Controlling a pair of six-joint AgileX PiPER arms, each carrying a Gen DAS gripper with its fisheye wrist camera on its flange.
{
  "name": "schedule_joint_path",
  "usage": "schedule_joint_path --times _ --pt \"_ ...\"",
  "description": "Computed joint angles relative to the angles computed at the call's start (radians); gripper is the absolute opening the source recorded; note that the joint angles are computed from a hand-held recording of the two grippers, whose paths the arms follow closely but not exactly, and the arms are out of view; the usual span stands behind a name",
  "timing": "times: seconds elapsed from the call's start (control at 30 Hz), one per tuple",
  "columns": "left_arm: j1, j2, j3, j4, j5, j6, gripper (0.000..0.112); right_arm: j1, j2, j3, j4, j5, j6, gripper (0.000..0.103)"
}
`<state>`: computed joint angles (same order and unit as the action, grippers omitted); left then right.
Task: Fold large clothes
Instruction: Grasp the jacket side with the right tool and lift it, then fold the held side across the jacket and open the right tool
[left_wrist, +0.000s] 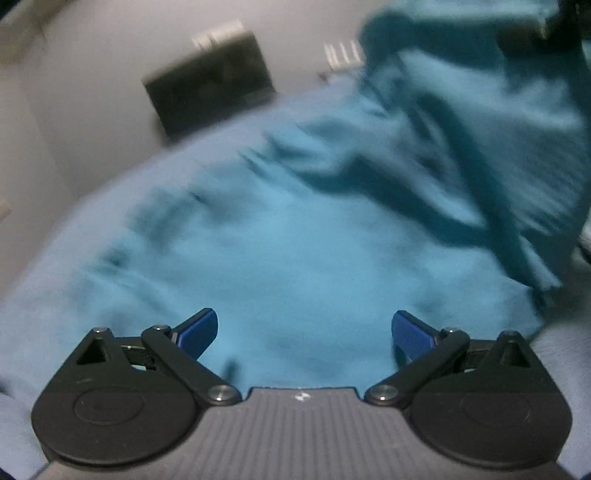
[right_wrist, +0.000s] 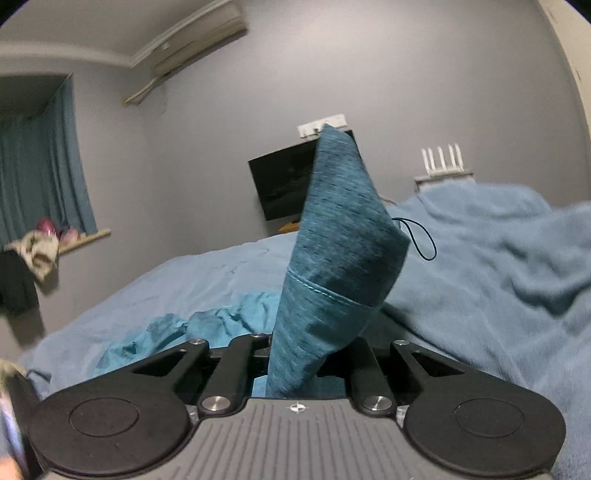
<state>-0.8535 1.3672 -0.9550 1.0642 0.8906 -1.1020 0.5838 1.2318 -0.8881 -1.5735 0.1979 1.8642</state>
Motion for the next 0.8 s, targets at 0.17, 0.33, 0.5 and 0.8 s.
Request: schedule_joint_path --times 0.17,0.33,0.5,0.8 --pt "0.149 -0.070 0.059 0.054 0.170 0.091 0.102 0.200 0.070 -0.164 0.300 0.218 -0.367 0.014" --pt "0.271 -0.037 0.065 -0.065 0.052 0.179 0.102 0.352 0.179 -0.349 0.377 0.404 -0.532 0.013" --pt "0.421 -0.110 0.070 -0.290 -0.078 0.288 0.102 0.486 0.328 -0.582 0.424 0.543 -0.730 0.011" --pt "0.711 -0.354 0.119 -0.637 -0.191 0.447 0.102 0.673 0.714 -1.059 0.563 0.640 -1.194 0.010"
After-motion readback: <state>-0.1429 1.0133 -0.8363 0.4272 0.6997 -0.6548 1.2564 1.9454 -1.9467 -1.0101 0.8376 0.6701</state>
